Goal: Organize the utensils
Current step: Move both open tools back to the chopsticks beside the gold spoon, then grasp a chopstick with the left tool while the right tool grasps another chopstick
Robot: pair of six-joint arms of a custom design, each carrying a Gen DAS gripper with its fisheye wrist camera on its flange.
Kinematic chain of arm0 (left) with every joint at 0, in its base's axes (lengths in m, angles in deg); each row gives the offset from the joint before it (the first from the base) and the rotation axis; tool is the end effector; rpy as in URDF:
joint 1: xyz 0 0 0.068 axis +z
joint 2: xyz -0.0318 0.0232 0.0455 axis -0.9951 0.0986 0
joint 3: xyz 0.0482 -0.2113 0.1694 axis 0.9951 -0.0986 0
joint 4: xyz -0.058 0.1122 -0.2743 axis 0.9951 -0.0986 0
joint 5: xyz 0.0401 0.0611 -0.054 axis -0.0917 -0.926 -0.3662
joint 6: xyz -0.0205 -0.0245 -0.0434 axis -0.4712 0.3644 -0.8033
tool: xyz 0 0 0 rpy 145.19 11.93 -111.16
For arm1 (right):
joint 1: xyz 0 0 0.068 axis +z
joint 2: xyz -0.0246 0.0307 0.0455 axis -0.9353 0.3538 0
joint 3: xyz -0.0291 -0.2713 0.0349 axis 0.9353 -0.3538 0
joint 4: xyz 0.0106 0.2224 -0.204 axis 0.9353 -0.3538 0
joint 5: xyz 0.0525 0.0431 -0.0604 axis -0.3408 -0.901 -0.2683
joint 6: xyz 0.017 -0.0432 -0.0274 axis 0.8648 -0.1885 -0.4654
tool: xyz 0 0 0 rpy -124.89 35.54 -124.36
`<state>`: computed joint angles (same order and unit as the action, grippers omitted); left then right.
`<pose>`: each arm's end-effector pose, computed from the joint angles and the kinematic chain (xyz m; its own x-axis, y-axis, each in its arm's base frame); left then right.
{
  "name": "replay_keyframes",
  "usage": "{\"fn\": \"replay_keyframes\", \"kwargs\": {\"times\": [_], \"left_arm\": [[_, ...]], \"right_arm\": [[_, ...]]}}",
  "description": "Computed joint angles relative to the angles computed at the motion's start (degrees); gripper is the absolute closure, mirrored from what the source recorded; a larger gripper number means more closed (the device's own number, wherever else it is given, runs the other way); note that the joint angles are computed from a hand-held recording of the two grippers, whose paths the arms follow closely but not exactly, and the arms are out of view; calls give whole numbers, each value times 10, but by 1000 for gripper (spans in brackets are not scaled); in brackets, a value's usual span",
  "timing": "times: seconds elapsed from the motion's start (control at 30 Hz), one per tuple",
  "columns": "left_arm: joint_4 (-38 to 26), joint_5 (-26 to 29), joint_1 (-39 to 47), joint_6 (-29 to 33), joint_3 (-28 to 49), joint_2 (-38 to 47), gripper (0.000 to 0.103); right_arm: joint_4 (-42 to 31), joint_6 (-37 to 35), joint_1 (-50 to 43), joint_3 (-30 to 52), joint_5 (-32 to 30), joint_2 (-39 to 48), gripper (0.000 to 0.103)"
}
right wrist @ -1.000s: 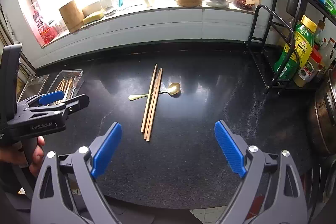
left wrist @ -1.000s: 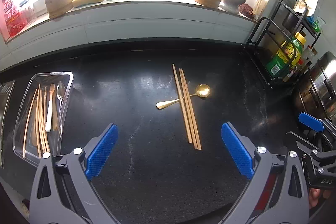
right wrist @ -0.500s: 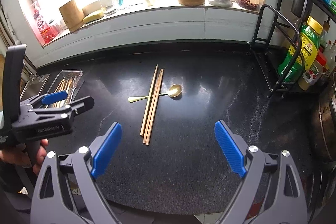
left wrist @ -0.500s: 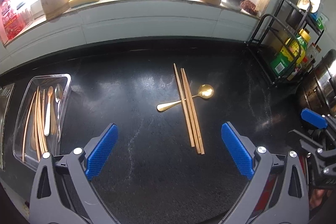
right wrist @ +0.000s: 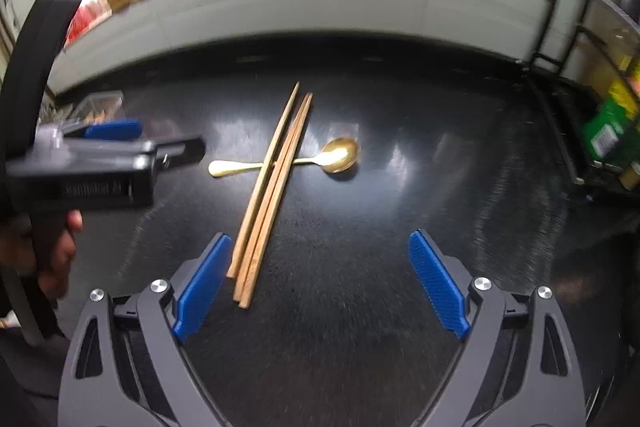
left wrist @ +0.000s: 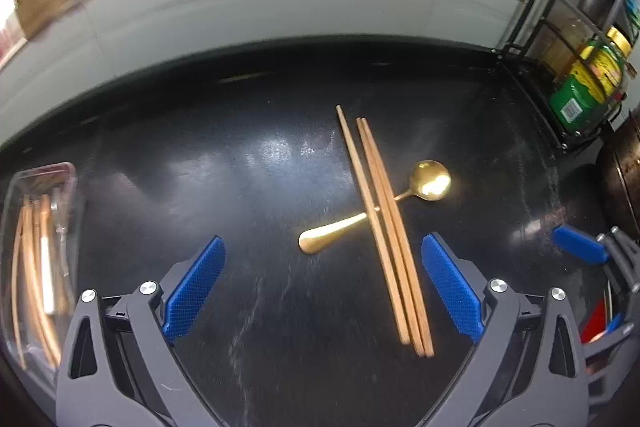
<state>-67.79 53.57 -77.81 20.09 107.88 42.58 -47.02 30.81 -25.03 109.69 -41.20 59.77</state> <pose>0.3110 0.0215 0.2581 -0.7289 0.4823 -0.4858 0.5931 0.7994 -0.0962 0.1831 0.1614 0.2880 -0.8669 0.2203 -0.4472 0.2126 0.9748 0.0681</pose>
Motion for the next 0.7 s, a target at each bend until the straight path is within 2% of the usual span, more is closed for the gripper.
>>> {"fn": "replay_keyframes", "kwargs": {"times": [0.2,0.33,0.5,0.7], "left_arm": [[19,-5,-13,-32,79,114,7],[16,4,-14,-39,117,155,7],[21,8,-21,-32,110,160,7],[33,-6,-38,-31,87,157,7]], "right_arm": [[84,-90,-75,-27,-49,67,16],[113,-113,-107,-26,-72,107,16],[136,-125,-124,-36,-86,118,15],[122,-125,-118,-20,-65,136,15]]}}
